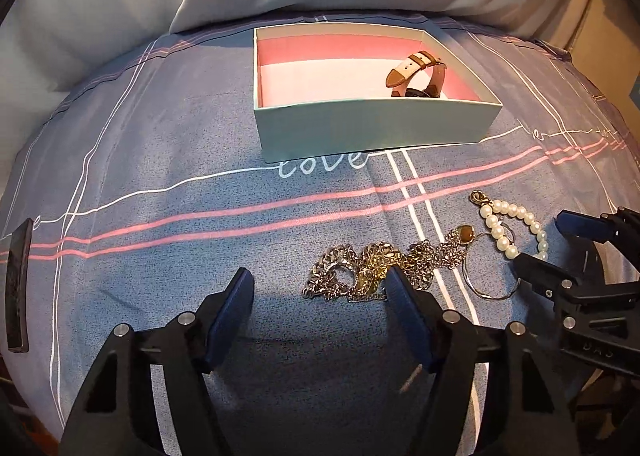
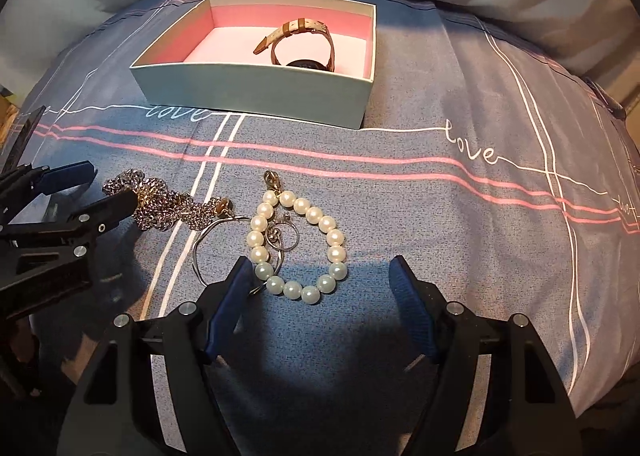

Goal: Organize jewelry
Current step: 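Grasp a small ring with the left tool while the right tool grasps the pearl bracelet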

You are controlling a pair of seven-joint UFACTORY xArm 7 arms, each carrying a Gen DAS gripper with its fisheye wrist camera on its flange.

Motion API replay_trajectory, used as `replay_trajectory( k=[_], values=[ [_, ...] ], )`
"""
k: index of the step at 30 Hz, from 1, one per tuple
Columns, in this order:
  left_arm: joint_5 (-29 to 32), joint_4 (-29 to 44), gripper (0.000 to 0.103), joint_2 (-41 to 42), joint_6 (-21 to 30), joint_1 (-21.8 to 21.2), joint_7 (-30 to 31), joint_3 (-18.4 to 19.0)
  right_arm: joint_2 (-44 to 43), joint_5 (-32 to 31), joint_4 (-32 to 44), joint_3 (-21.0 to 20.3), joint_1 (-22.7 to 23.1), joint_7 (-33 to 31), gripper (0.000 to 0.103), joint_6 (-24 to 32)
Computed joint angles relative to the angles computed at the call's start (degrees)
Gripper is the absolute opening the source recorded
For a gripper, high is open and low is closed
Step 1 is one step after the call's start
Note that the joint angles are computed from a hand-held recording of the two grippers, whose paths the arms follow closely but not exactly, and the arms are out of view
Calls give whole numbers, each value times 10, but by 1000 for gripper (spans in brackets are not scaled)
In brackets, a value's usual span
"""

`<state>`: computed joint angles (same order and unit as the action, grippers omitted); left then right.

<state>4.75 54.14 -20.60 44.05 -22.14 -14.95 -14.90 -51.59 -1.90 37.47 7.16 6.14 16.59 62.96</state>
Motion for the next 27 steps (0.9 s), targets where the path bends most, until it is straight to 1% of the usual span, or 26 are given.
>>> replay_trajectory(
  k=[1,4,6,8,10,15,16,17,18,20,22,24,25,27],
  values=[
    [5,2,66,4,-4,1,0,-3,0,0,-1,0,0,0,71,0],
    [3,7,51,11,-11,-3,8,0,-1,-1,0,0,1,0,71,-1],
    [3,9,30,14,-10,-5,17,1,-3,1,1,0,3,0,71,-1],
    [-11,9,20,13,-12,-8,27,8,-5,4,4,2,7,-1,71,1],
    [-25,11,17,9,-10,-7,29,15,-4,10,7,3,14,-4,71,2],
    [-64,12,17,-15,-8,1,36,35,11,13,6,4,15,-1,71,-9],
    [-69,12,17,-19,-9,3,37,36,14,12,6,3,12,2,71,-14],
    [-69,12,17,-23,-8,5,38,35,19,11,6,0,9,3,75,-19],
    [-68,12,17,-27,-8,8,36,34,24,11,7,-2,7,3,77,-24],
    [-79,11,17,-32,-7,8,38,37,32,9,9,-4,5,1,77,-27],
    [-73,9,17,-38,-4,16,30,32,24,18,7,-10,13,-4,76,-34],
    [-76,7,17,-41,3,17,31,34,23,23,12,-6,22,-12,72,-27],
    [-80,5,17,-43,6,15,33,34,23,29,13,-6,28,-15,64,-24],
    [-84,1,17,-47,12,12,37,33,21,42,12,-5,39,-18,59,-20]
  ],
)
